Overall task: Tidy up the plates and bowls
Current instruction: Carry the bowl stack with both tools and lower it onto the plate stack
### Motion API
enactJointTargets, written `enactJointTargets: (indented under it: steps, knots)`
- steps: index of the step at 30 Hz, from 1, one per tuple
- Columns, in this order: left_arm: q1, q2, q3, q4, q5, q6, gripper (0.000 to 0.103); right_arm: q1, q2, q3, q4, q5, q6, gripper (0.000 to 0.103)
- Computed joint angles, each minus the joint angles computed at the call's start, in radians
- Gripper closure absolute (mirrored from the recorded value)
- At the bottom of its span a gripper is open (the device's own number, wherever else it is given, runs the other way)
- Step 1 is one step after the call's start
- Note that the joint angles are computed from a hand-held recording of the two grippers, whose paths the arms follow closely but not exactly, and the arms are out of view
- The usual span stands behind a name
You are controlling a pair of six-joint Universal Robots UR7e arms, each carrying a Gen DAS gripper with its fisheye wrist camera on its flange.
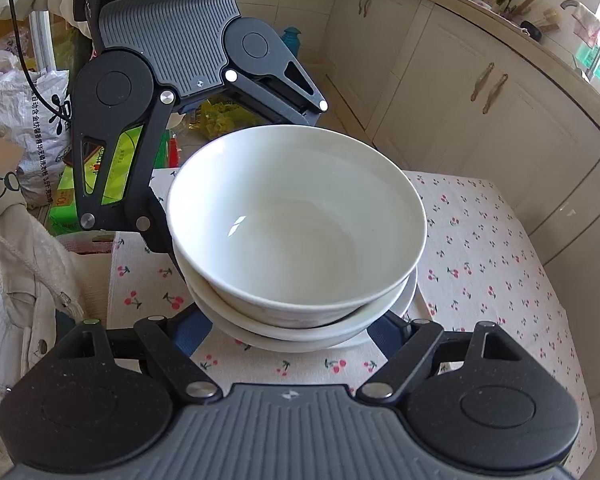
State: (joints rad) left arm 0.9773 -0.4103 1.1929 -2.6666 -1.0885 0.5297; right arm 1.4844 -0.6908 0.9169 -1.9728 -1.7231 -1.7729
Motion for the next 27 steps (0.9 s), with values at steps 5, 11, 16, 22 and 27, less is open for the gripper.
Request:
enactJointTargets:
  steps: [5,11,16,22,27]
  knots:
    - [0.016,-0.023,0.026,-0.010,0.016,-0.011,0.016,0.020,0.053,-0.051,0.023,-0.014,-0.001,0.016]
    - [0.037,-0.015,0.004,-0.003,0.013,-0.019,0.016,0.029,0.117,-0.129,0.053,-0.030,0.014,0.016]
    - [0.051,-0.007,-0.019,0.012,0.006,-0.018,0.016,0.029,0.163,-0.193,0.080,-0.032,0.044,0.017]
    - [0.062,0.007,-0.047,0.034,-0.004,-0.020,0.016,0.024,0.174,-0.211,0.094,-0.037,0.067,0.017]
    - [0.067,0.016,-0.067,0.050,-0.008,-0.021,0.016,0.023,0.208,-0.271,0.131,-0.035,0.083,0.017]
